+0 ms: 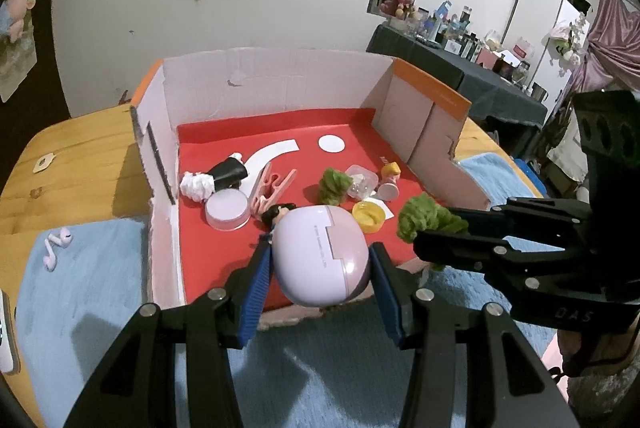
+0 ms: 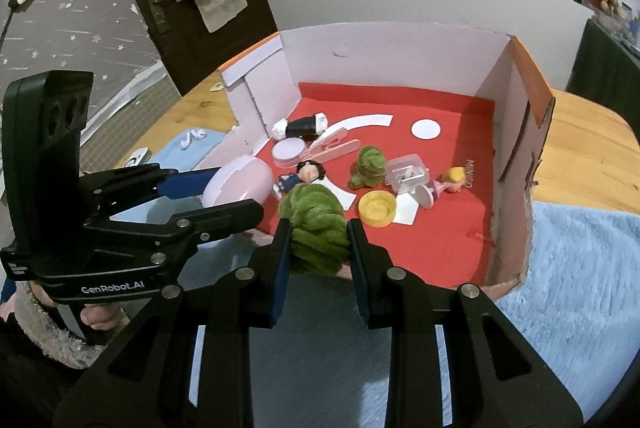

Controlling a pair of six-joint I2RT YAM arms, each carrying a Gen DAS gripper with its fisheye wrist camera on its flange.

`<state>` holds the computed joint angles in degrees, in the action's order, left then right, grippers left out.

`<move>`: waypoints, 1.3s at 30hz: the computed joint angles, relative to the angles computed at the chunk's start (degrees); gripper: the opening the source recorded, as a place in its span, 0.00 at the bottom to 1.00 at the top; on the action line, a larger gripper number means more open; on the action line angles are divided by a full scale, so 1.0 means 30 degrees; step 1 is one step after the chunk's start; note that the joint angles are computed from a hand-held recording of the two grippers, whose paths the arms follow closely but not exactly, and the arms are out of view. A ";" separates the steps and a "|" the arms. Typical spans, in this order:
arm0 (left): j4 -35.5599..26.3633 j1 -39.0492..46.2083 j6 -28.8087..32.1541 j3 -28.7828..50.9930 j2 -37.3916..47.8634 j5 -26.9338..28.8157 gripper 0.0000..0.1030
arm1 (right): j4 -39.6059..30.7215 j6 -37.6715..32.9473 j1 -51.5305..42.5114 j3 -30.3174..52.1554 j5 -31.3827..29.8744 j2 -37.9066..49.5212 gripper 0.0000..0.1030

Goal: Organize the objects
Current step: 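Carry the pink case and green knitted toy into the box with both tools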

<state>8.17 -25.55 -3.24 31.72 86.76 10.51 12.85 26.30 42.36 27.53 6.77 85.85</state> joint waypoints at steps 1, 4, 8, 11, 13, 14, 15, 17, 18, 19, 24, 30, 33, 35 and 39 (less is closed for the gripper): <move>-0.0052 0.0005 0.0058 0.0197 0.0242 0.0021 0.49 | 0.0020 -0.0064 -0.0128 0.0087 -0.0090 0.0142 0.25; -0.0379 -0.0002 0.0325 0.0906 0.1150 0.0125 0.49 | 0.0061 -0.0330 -0.0662 0.0466 -0.0553 0.0760 0.25; -0.0634 0.0066 0.0643 0.1602 0.2267 0.0473 0.49 | 0.0180 -0.0582 -0.1184 0.0935 -0.1057 0.1610 0.25; -0.0743 0.0192 0.0782 0.1959 0.2870 0.0718 0.49 | 0.0218 -0.0765 -0.1484 0.1327 -0.1383 0.2293 0.25; -0.0862 0.0314 0.0872 0.2189 0.3205 0.0925 0.49 | 0.0189 -0.0882 -0.1619 0.1593 -0.1569 0.2739 0.25; -0.0956 0.0379 0.0931 0.2326 0.3384 0.1025 0.49 | 0.0144 -0.0942 -0.1671 0.1737 -0.1647 0.2947 0.25; -0.1008 0.0416 0.0990 0.2440 0.3571 0.1070 0.49 | 0.0112 -0.0993 -0.1722 0.1830 -0.1721 0.3096 0.25; -0.1000 0.0465 0.1069 0.2607 0.3895 0.1050 0.49 | -0.0028 -0.1128 -0.1814 0.2128 -0.1886 0.3499 0.25; -0.1011 0.0502 0.1111 0.2687 0.4061 0.1066 0.49 | -0.0130 -0.1206 -0.1862 0.2320 -0.1964 0.3740 0.25; -0.1003 0.0521 0.1128 0.2714 0.4130 0.1079 0.49 | -0.0177 -0.1243 -0.1890 0.2407 -0.2005 0.3866 0.25; -0.1077 0.0803 0.1191 0.3114 0.4746 0.1053 0.49 | -0.0570 -0.1518 -0.2200 0.3240 -0.2509 0.4928 0.25; -0.0981 0.1134 0.1216 0.3438 0.5315 0.1194 0.49 | -0.0820 -0.1773 -0.2485 0.3985 -0.2946 0.5781 0.25; -0.1009 0.1210 0.1209 0.3503 0.5415 0.1294 0.49 | -0.0866 -0.1817 -0.2673 0.4231 -0.3028 0.6211 0.25; -0.0949 0.1231 0.1241 0.3635 0.5600 0.1251 0.49 | -0.0737 -0.1776 -0.2846 0.4249 -0.3008 0.6427 0.25; -0.0751 0.1232 0.1221 0.3825 0.5899 0.1088 0.49 | -0.0711 -0.1803 -0.3051 0.4152 -0.2593 0.6386 0.25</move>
<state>5.92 -21.85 0.43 43.20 104.46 13.78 10.72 20.89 33.20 39.99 -1.01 105.01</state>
